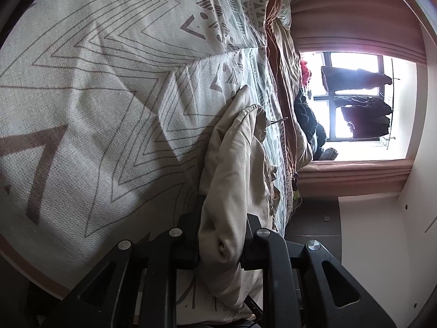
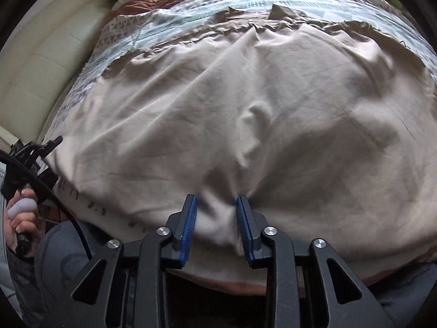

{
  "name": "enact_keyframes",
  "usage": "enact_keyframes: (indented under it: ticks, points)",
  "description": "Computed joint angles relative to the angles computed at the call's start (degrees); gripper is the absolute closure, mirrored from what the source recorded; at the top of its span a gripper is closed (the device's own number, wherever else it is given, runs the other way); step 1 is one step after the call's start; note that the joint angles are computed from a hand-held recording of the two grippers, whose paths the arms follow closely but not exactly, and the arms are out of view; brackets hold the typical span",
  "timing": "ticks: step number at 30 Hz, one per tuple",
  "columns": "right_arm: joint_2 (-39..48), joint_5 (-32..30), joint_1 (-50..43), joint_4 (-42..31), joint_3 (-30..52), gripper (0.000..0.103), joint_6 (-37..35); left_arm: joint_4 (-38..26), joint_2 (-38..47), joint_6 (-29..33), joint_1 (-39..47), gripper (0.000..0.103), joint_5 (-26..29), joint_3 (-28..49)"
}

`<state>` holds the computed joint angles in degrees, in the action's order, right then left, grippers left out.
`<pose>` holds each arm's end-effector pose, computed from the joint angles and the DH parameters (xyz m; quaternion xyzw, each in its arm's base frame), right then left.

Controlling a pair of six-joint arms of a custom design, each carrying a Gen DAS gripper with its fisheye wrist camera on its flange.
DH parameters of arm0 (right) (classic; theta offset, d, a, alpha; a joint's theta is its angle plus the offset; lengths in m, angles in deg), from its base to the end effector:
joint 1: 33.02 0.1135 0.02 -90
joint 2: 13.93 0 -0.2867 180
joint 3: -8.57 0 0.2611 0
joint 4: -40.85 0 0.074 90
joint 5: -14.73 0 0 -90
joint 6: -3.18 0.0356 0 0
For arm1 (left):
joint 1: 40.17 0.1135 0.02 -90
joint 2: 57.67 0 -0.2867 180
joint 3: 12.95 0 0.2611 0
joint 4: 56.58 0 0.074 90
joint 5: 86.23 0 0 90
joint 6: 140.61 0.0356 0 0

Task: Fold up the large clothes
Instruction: 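Lift the beige fabric with the right gripper while the left gripper holds the jacket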

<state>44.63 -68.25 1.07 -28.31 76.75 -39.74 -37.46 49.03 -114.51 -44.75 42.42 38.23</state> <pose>0.1542 0.0991 0.3075 0.1249 0.9551 0.1257 0.2376 0.3293 -0.0487 0.1125 -0.2872 0.8058 -0.4836 0.1855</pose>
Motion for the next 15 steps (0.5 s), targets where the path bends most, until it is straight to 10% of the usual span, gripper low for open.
enact_keyframes:
  ticks: [15]
  points:
    - [18.4, -2.0, -15.5, 8.8, 9.0, 0.082, -10.4, -1.4, 1.6, -1.3, -0.3, 0.082, -2.1, -0.3]
